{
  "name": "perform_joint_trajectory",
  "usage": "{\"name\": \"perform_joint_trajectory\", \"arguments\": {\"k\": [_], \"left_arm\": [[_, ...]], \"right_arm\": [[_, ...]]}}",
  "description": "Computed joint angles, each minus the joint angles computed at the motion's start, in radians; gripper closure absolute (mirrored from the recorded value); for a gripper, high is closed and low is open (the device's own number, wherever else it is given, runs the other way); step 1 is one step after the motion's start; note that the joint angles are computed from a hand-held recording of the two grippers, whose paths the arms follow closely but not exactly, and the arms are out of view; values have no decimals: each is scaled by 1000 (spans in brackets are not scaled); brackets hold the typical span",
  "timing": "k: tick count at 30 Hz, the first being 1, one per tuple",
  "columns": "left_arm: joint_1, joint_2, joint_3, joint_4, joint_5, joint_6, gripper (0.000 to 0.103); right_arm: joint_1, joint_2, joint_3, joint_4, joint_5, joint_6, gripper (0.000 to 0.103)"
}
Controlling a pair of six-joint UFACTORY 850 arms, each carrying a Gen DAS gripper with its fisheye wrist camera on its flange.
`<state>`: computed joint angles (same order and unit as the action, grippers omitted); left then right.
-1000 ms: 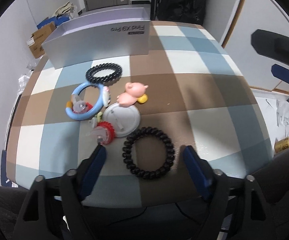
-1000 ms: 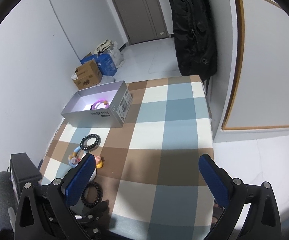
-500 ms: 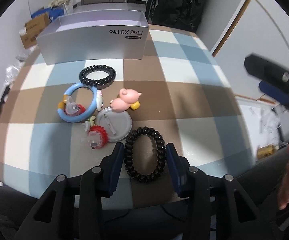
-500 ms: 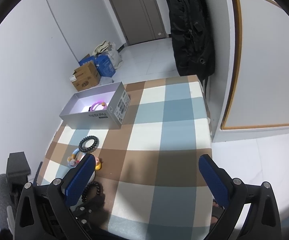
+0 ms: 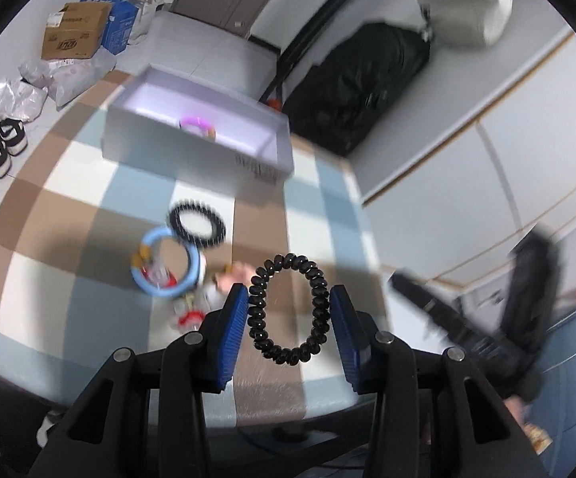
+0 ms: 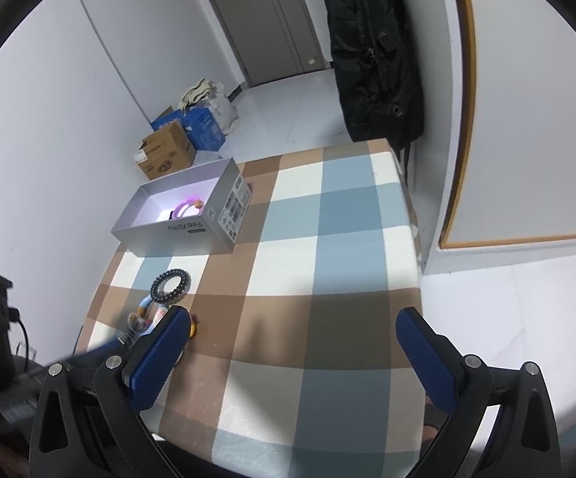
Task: Organize jewelry
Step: 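Close the left gripper on the black coil hair tie, then grasp the red trinket with the right gripper while the left holds the hair tie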
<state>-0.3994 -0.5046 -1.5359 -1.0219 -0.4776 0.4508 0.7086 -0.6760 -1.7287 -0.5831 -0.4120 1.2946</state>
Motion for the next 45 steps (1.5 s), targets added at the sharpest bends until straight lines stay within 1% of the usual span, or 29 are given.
{"name": "perform_joint_trajectory", "arguments": {"k": [1,2,6,7,9,12,14,16,17,19,20,21,24,26,29,31,33,34,36,37,41,45], "left_arm": [[5,-12,-13,-39,4,32,67],[12,-16,-24,-37,10,25,67],[44,1,-9,-94,45,49,67],[53,6,0,-142,50,81,67],[66,4,8,-237,42,141,67],[71,2,10,-270,46,158,67],[84,15,28,-278,40,166,67],[91,21,37,-301,33,180,67],[95,23,40,-320,27,195,67],[103,25,44,-351,19,221,67],[107,29,50,-378,11,244,67],[110,29,51,-388,4,248,67],[118,28,58,-401,-16,254,67],[124,27,61,-404,-31,249,67],[131,27,63,-403,-44,246,67],[133,30,66,-408,-45,251,67],[136,29,67,-422,-58,261,67],[137,29,66,-422,-62,260,67],[136,28,62,-396,-59,241,67],[136,27,61,-394,-62,239,67],[136,23,52,-381,-73,231,67],[135,19,45,-361,-75,217,67]], "right_arm": [[0,-6,-7,18,3,-21,0],[0,-10,-12,40,9,-45,0],[-3,-35,-42,217,65,-232,0],[-3,-43,-53,250,69,-270,0],[-1,-66,-85,366,77,-398,0],[2,-93,-123,568,92,-620,3],[7,-123,-167,694,72,-768,6],[16,-162,-227,813,30,-923,14],[23,-184,-261,836,4,-969,17],[36,-220,-316,852,-38,-1025,19],[45,-243,-352,849,-64,-1049,23],[50,-254,-370,842,-75,-1056,27],[67,-307,-452,809,-128,-1064,32],[77,-337,-500,764,-159,-1047,34],[90,-387,-585,682,-218,-1003,46],[96,-413,-629,623,-252,-967,51],[103,-438,-673,572,-287,-945,66],[105,-455,-703,550,-311,-934,70],[107,-487,-763,528,-355,-919,87],[106,-482,-756,529,-349,-915,88],[101,-491,-769,540,-348,-910,89],[95,-445,-694,571,-296,-919,89]]}}
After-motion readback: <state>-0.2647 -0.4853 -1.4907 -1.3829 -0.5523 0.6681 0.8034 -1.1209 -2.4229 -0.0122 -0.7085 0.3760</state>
